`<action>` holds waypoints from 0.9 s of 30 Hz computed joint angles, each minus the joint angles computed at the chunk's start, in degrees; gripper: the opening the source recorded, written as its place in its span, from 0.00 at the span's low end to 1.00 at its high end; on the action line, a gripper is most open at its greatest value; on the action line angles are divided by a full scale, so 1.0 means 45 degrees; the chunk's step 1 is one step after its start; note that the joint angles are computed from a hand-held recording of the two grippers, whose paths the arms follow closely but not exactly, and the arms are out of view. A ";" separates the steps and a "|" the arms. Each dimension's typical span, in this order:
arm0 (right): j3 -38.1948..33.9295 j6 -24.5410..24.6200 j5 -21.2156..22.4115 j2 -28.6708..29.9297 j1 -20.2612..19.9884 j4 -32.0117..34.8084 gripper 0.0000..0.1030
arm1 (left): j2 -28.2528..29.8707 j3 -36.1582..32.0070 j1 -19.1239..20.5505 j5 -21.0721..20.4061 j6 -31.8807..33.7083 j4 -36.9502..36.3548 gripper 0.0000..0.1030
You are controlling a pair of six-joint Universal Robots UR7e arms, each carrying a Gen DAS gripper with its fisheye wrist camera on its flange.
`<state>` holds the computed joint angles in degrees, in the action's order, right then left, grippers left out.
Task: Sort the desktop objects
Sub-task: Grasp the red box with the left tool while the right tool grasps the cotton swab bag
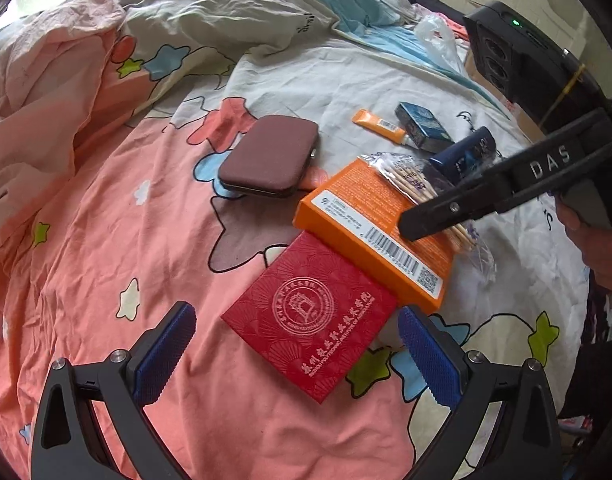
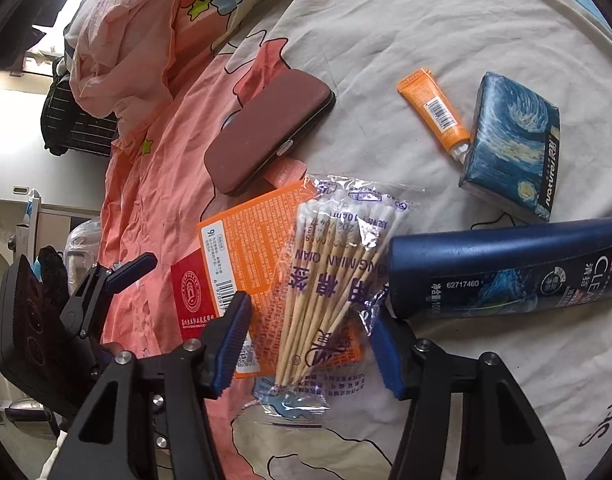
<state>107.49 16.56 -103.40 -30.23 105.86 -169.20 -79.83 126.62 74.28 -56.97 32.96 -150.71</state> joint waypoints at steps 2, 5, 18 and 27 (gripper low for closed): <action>-0.0033 -0.0093 -0.0085 0.0026 0.0024 0.0053 0.39 | 0.0120 0.0005 -0.0026 0.0073 -0.0273 -0.0146 1.00; 0.0036 -0.0078 -0.0058 -0.0011 -0.0040 -0.0024 0.35 | 0.0294 0.0169 -0.0144 0.0088 -0.0236 -0.0358 1.00; -0.0025 -0.0372 -0.0268 -0.0029 0.0016 -0.0008 0.29 | 0.0629 0.0329 -0.0130 0.1271 -0.2759 -0.0817 1.00; -0.0092 -0.0468 -0.0414 0.0030 0.0127 -0.0056 0.29 | 0.0348 0.0414 0.0308 0.0351 -0.4122 -0.0775 0.86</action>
<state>107.08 14.45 -105.26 -30.10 106.43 -169.45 -78.26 128.49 75.66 -55.39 14.41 -154.20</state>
